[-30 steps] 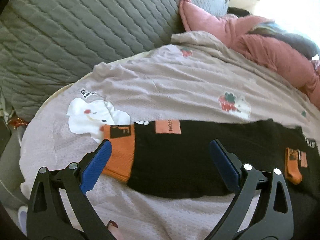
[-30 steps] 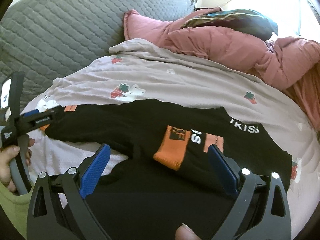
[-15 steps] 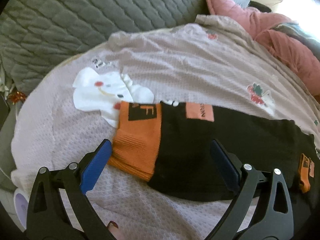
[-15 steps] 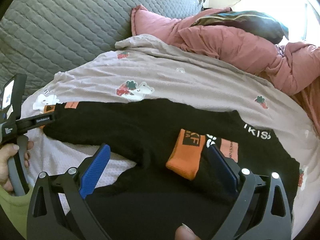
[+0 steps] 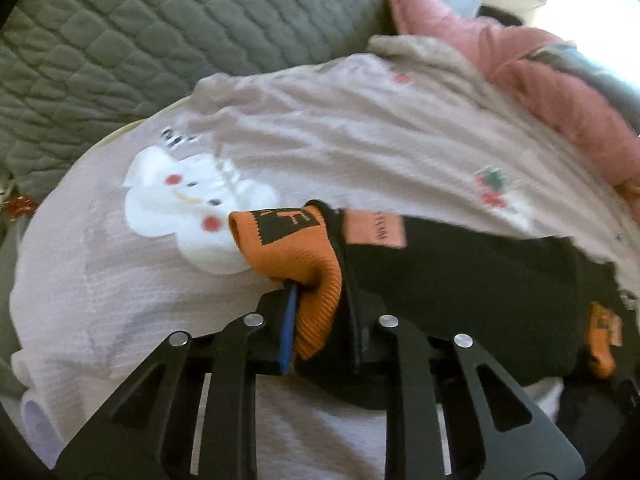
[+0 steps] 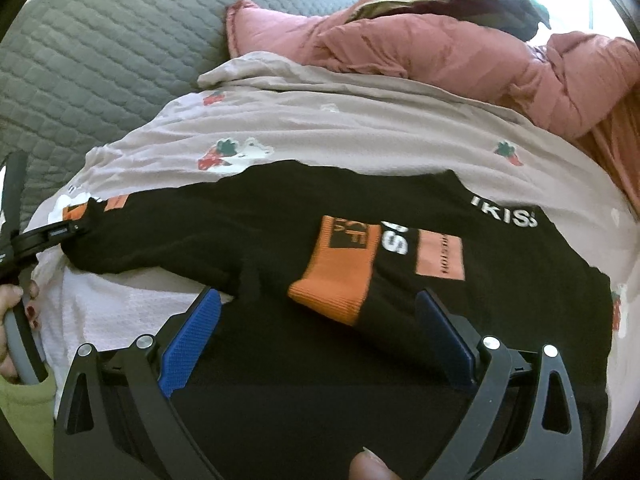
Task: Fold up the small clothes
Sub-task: 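Fold the held sleeve across the shirt body with the left tool and release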
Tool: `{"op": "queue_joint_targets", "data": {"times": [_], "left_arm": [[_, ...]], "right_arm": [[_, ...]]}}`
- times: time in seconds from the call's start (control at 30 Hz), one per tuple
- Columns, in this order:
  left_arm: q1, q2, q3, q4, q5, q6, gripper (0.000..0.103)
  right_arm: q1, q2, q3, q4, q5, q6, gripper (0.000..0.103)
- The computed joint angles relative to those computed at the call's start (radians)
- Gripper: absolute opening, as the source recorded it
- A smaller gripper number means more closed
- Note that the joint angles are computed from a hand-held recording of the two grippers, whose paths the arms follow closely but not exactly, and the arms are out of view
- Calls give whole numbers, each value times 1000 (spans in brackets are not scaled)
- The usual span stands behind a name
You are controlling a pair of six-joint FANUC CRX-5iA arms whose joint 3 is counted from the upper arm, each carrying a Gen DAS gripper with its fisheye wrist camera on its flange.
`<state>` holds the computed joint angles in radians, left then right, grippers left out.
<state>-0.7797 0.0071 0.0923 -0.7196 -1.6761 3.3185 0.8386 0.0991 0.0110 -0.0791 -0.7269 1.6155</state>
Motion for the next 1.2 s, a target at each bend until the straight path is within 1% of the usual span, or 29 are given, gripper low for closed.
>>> {"op": "queue_joint_targets", "data": {"times": [0.17, 0.33, 0.53, 0.6, 0.67, 0.8, 0.9, 0.97, 1.13, 1.2], "left_arm": [[-82, -17, 15, -120, 70, 17, 12], [-146, 9, 77, -215, 123, -4, 12], [-167, 64, 165, -239, 201, -68, 12], [-166, 87, 195, -233, 219, -100, 12], [-156, 106, 218, -218, 256, -132, 12], [-126, 165, 288, -167, 338, -208, 12], [-110, 215, 345, -131, 373, -267, 12], [-92, 253, 387, -93, 398, -313, 12], [-43, 327, 452, 10, 483, -387, 12], [-34, 358, 482, 39, 497, -413, 12]], "right_arm": [[-38, -23, -8, -36, -2, 5, 97], [-95, -51, -18, -77, -17, 15, 97], [-169, -78, -23, -135, -32, 40, 97], [-197, -83, -20, -159, -38, 50, 97], [-217, -87, -21, -169, -41, 56, 97], [-256, -94, -23, -187, -42, 57, 97], [-288, -98, -21, -203, -42, 59, 97], [-312, -98, -18, -215, -41, 61, 97], [-363, -100, -15, -243, -46, 72, 97], [-380, -97, -13, -248, -48, 70, 97]]}}
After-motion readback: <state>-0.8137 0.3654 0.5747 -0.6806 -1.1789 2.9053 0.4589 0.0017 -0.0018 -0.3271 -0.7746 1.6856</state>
